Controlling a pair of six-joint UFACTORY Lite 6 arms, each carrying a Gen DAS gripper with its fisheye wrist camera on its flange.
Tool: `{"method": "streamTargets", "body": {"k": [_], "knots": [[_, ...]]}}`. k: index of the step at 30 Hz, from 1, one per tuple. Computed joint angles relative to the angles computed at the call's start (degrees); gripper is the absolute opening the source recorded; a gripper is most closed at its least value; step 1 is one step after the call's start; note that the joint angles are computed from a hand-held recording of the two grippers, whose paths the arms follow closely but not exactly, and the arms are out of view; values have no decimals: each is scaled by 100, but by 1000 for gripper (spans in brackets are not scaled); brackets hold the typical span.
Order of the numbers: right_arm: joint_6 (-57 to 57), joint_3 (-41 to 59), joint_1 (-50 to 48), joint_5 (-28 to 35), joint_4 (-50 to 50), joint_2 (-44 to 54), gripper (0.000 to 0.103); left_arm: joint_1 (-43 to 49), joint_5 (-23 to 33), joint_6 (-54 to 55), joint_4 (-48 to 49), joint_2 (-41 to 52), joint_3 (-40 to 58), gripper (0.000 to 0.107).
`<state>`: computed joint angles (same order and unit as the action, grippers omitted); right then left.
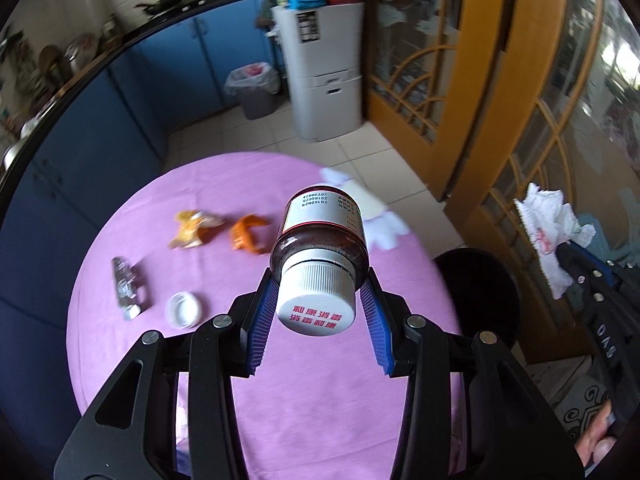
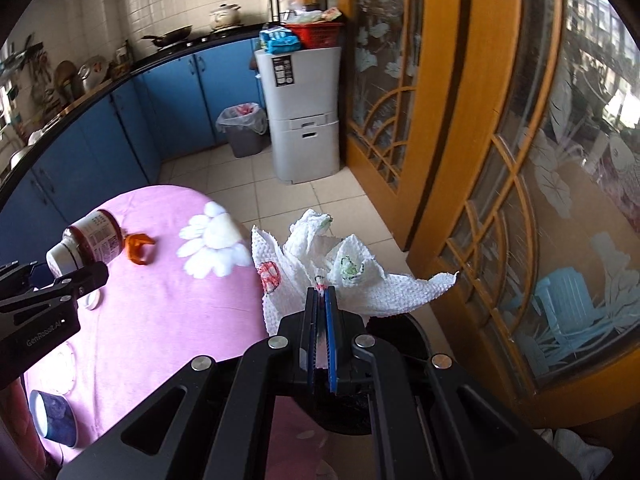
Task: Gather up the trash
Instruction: 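Carry the brown bottle with the left gripper while the right gripper carries the tissue over the bin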
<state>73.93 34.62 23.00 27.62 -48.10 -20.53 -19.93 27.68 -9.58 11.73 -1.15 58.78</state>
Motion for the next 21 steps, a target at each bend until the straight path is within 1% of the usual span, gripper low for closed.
{"method": "streamTargets", "body": {"k": [3, 8, 13, 21], "knots": [[-250, -175, -295, -147, 142, -124, 4, -475, 31, -467, 326, 281, 244, 44], [-486, -402, -764, -416, 197, -142, 4, -976, 55, -767, 457, 808, 670, 44], [-1076, -564, -1385, -865, 532, -22, 4, -1445, 163, -1121, 683, 1505, 1292, 44], [-1891, -653, -2137, -1507, 1025, 379, 4, -1831, 295, -1378, 837, 2391, 2046, 44]]}}
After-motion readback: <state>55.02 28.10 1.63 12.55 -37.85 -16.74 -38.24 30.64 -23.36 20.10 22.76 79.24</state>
